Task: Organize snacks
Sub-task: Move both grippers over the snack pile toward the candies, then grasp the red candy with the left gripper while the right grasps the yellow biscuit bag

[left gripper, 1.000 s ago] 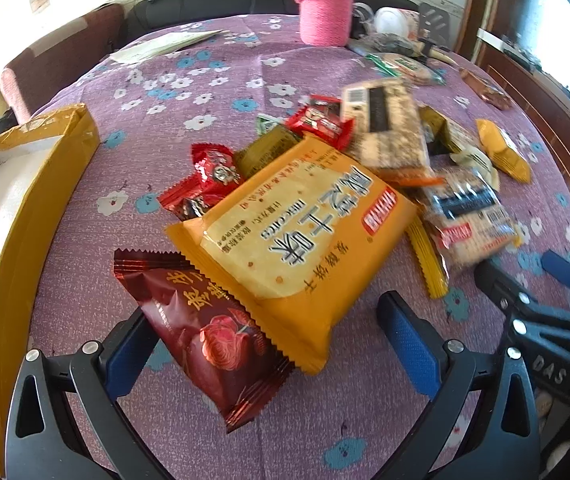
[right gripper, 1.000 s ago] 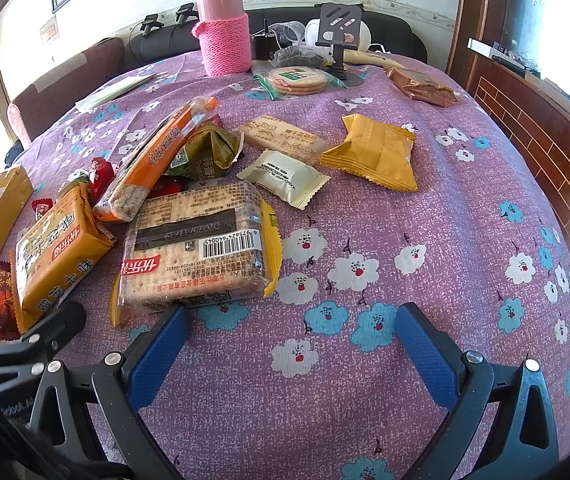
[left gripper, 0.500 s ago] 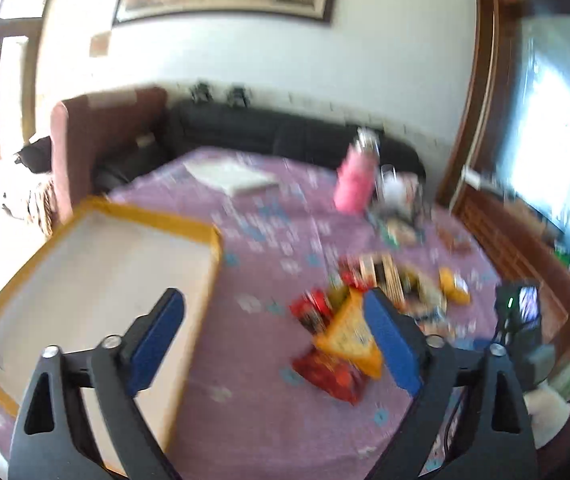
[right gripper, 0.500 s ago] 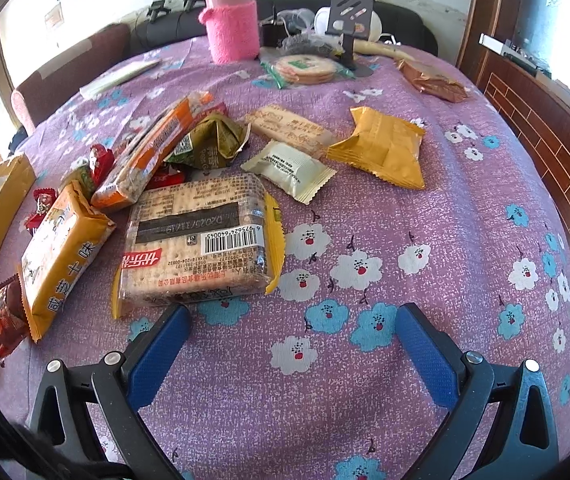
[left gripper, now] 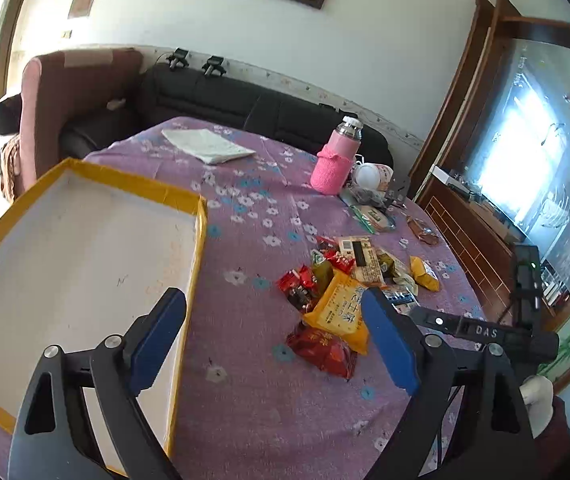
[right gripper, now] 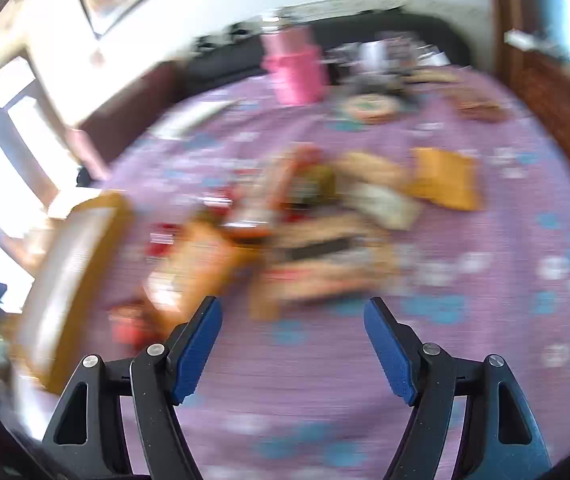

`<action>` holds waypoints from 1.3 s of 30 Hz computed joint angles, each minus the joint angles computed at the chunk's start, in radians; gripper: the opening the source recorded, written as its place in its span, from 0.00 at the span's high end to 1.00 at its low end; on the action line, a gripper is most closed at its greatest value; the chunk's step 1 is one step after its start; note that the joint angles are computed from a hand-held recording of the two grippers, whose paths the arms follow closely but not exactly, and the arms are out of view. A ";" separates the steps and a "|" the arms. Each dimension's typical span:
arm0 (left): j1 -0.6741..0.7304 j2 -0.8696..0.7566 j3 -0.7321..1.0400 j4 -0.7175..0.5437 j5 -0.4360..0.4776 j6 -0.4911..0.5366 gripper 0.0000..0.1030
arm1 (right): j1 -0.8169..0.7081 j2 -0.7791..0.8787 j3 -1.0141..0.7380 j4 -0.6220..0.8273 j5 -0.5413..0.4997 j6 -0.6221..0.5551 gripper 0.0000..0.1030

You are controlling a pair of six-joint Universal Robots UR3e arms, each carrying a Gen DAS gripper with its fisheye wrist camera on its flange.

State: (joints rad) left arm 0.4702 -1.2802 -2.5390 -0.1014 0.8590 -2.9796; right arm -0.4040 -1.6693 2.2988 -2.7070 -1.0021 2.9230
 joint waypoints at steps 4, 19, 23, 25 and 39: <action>0.045 0.048 -0.029 -0.064 -0.014 0.042 0.13 | 0.139 0.204 -0.142 -0.066 -0.063 0.155 0.27; 0.085 0.064 -0.046 -0.079 -0.030 0.139 0.13 | 0.483 0.572 -0.595 0.006 -0.528 0.440 0.23; 0.052 0.052 -0.028 -0.099 -0.025 0.161 0.13 | 0.446 0.531 -0.537 -0.003 -0.475 0.386 0.28; 0.016 0.025 -0.007 -0.103 -0.019 0.164 0.12 | 0.425 0.497 -0.488 -0.022 -0.455 0.361 0.28; -0.464 -0.434 0.281 0.054 0.408 -0.027 0.12 | 0.146 0.131 -0.048 -0.020 -0.205 0.100 0.28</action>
